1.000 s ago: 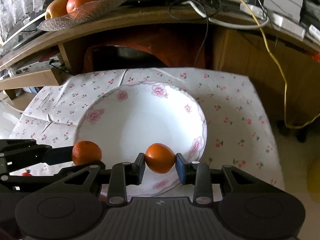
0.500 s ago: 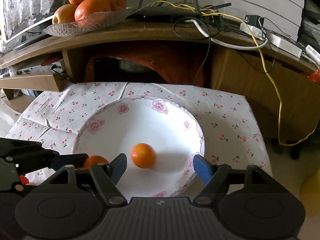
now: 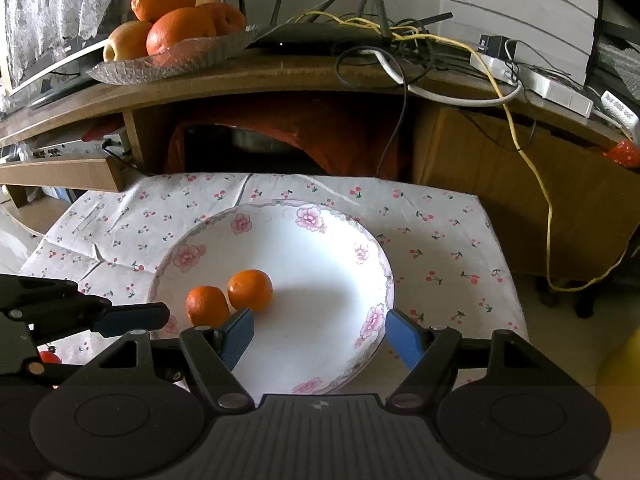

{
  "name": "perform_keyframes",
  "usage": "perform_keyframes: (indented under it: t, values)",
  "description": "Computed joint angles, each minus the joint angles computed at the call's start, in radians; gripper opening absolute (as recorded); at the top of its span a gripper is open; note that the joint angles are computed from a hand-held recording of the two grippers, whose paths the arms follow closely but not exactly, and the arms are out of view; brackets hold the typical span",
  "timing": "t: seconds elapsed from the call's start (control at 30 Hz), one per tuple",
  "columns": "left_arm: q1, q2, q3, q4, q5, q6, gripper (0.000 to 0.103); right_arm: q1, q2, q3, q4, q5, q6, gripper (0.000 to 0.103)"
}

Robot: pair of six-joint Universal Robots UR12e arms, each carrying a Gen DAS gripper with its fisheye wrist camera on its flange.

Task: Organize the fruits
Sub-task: 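Grasp the large red tomato with the left tool while the right grasps a cherry tomato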

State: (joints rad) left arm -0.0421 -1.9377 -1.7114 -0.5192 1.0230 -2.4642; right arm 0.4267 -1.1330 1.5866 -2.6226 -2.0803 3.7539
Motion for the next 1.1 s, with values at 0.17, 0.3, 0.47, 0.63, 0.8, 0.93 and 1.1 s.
perform_keyframes:
  t: [0.17, 0.3, 0.47, 0.63, 0.8, 0.93, 1.1]
  values:
    - [0.010, 0.022, -0.019, 0.007, -0.008, 0.016, 0.040, 0.012, -0.009, 0.003, -0.006, -0.008, -0.007, 0.071]
    - [0.027, 0.052, -0.042, -0.005, -0.014, 0.041, 0.040, 0.024, -0.028, 0.020, -0.017, 0.003, -0.008, 0.071]
    - [0.075, 0.120, -0.103, -0.055, -0.024, 0.103, 0.040, 0.044, -0.055, 0.048, -0.013, 0.038, -0.017, 0.071]
    - [0.139, 0.206, -0.169, -0.174, -0.025, 0.206, 0.040, 0.073, -0.072, 0.065, -0.010, 0.066, -0.025, 0.071]
    - [0.181, 0.269, -0.232, -0.278, -0.001, 0.312, 0.040, 0.103, -0.086, 0.075, 0.023, 0.098, -0.017, 0.071]
    - [0.199, 0.281, -0.253, -0.330, -0.023, 0.345, 0.047, 0.116, -0.098, 0.088, 0.035, 0.104, 0.006, 0.071]
    - [0.198, 0.282, -0.261, -0.344, -0.032, 0.363, 0.049, 0.116, -0.102, 0.095, 0.065, 0.112, 0.032, 0.071]
